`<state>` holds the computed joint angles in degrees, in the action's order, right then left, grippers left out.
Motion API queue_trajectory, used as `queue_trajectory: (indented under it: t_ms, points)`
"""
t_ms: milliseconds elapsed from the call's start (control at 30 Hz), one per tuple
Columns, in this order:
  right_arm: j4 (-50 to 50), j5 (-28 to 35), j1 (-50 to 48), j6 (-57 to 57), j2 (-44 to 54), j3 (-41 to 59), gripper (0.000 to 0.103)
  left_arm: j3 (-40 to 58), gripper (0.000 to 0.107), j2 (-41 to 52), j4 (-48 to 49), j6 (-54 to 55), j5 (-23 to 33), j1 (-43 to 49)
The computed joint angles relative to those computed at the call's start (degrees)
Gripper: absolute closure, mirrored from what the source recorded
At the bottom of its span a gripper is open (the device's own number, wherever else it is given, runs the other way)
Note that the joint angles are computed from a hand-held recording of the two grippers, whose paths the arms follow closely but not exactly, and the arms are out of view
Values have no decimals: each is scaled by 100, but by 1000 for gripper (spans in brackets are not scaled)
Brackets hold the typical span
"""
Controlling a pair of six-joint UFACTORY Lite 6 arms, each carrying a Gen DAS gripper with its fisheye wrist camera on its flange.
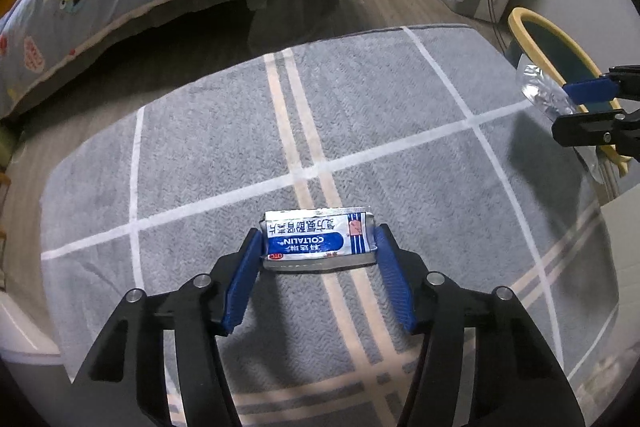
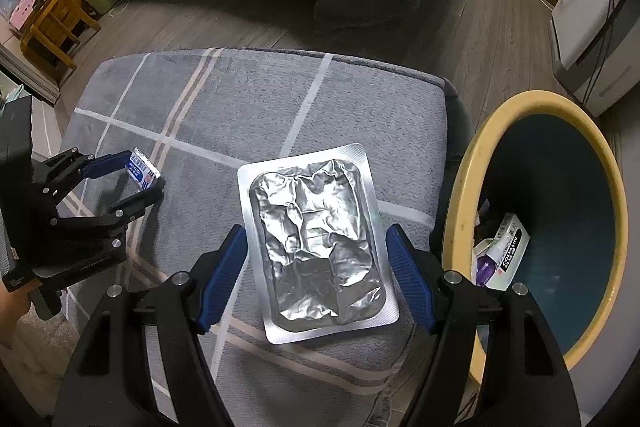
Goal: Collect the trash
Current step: 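Grasp the foil blister pack with the right gripper while the left gripper grasps the blue-white box, then drop the foil pack into the bin with the right gripper while the left gripper drops the box in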
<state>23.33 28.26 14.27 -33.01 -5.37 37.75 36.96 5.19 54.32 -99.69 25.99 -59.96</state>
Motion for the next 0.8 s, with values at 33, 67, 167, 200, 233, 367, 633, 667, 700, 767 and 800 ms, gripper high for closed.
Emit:
queue_trajectory:
  t_ms: [33, 67, 167, 200, 233, 367, 633, 667, 700, 767, 800]
  points:
    - [3, 6, -5, -3, -19, -5, 33, 16, 48, -4, 14, -7, 29, -13]
    - [9, 30, -25, -12, -62, -14, 33, 39, 48, -41, -3, 14, 93, -50]
    - [105, 151, -163, -112, -203, -15, 33, 113, 48, -132, -1, -5, 259, -142]
    - [170, 204, -233, -175, -287, -27, 33, 155, 48, -186, -43, 46, 331, -182]
    - [208, 246, -289, -216, -354, -34, 33, 212, 48, -216, -84, 106, 385, -200]
    - [444, 528, -831, -576, -757, -81, 33, 519, 48, -284, -239, 290, 606, -331]
    - [992, 1293, -2509, -1636, -1072, 246, 33, 1542, 48, 83, -383, 693, 1101, -738]
    - [1178, 1443, -2873, -1899, -1032, 344, 33, 1709, 48, 171, -416, 760, 1194, -830]
    - [1272, 1529, -3101, -2040, -969, 421, 33, 1915, 48, 283, -455, 850, 1256, -900]
    - [1435, 1655, -3594, -2319, -813, 583, 33, 2269, 48, 462, -485, 969, 1250, -970]
    - [1496, 1704, -3803, -2426, -700, 674, 33, 2451, 48, 580, -490, 1035, 1207, -969]
